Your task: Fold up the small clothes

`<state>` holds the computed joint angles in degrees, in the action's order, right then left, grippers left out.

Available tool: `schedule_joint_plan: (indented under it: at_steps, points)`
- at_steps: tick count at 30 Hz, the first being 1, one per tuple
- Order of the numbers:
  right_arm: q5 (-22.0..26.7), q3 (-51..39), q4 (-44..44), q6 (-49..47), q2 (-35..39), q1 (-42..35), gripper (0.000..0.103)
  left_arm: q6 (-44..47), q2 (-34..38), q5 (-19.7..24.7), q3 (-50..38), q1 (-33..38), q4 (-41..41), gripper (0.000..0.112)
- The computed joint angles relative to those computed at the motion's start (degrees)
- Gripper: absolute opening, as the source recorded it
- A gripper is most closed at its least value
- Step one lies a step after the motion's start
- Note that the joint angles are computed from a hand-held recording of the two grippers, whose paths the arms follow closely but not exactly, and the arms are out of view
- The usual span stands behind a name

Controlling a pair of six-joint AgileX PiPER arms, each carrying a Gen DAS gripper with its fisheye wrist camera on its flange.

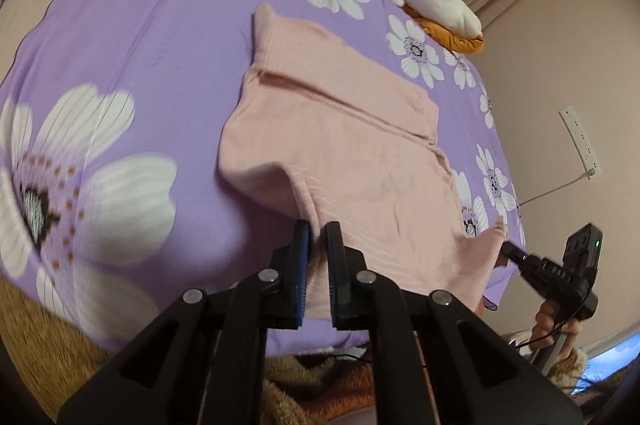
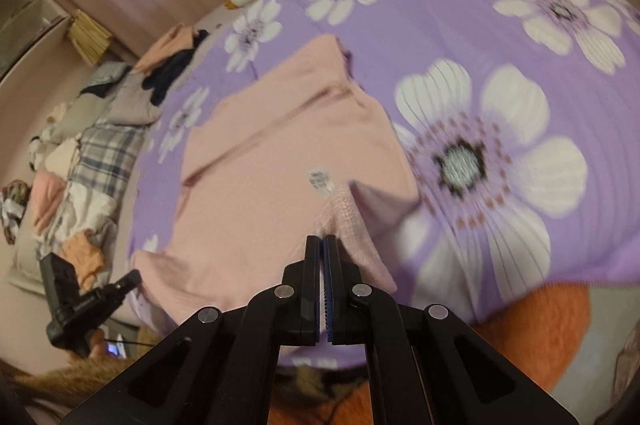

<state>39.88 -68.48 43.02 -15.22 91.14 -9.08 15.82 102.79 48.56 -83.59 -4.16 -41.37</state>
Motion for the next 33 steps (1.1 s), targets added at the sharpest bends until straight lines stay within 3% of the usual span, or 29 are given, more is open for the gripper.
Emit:
schedule_joint_plan:
  at_steps: [6, 15, 18, 21, 24, 26, 29, 33]
  points:
    - [0.6, -10.9, -3.39, 3.07, 6.76, 0.3, 0.003, -3.45, 6.83, 1.78, -11.02, -0.36, 3.71, 0.007]
    - [3.66, -28.34, -21.71, 19.24, 20.33, 2.92, 0.003, -14.5, 20.86, 8.05, -30.77, -1.88, 12.95, 0.002]
    - [5.67, -32.02, -22.53, 21.1, 24.02, 2.77, 0.003, -16.37, 23.6, 10.99, -34.85, -2.33, 14.41, 0.002]
    - [8.44, -34.75, -25.52, 24.15, 26.39, 3.23, 0.003, -17.11, 22.56, 10.84, -33.94, -2.13, 14.68, 0.002]
    - [7.54, -32.53, -25.76, 23.28, 24.83, 3.74, 0.003, -15.35, 19.44, 10.07, -29.73, -1.31, 13.08, 0.011]
    - [7.03, -31.36, -28.24, 24.41, 23.56, 4.43, 0.003, -14.13, 17.71, 9.94, -27.2, -1.45, 12.76, 0.032]
    - [5.33, -28.83, -30.98, 25.95, 21.49, 5.28, 0.003, -12.08, 14.86, 8.58, -22.42, -2.2, 12.74, 0.053]
    - [4.86, -27.97, -32.66, 26.55, 20.67, 5.87, 0.003, -10.35, 13.8, 8.41, -18.41, -2.56, 9.69, 0.06]
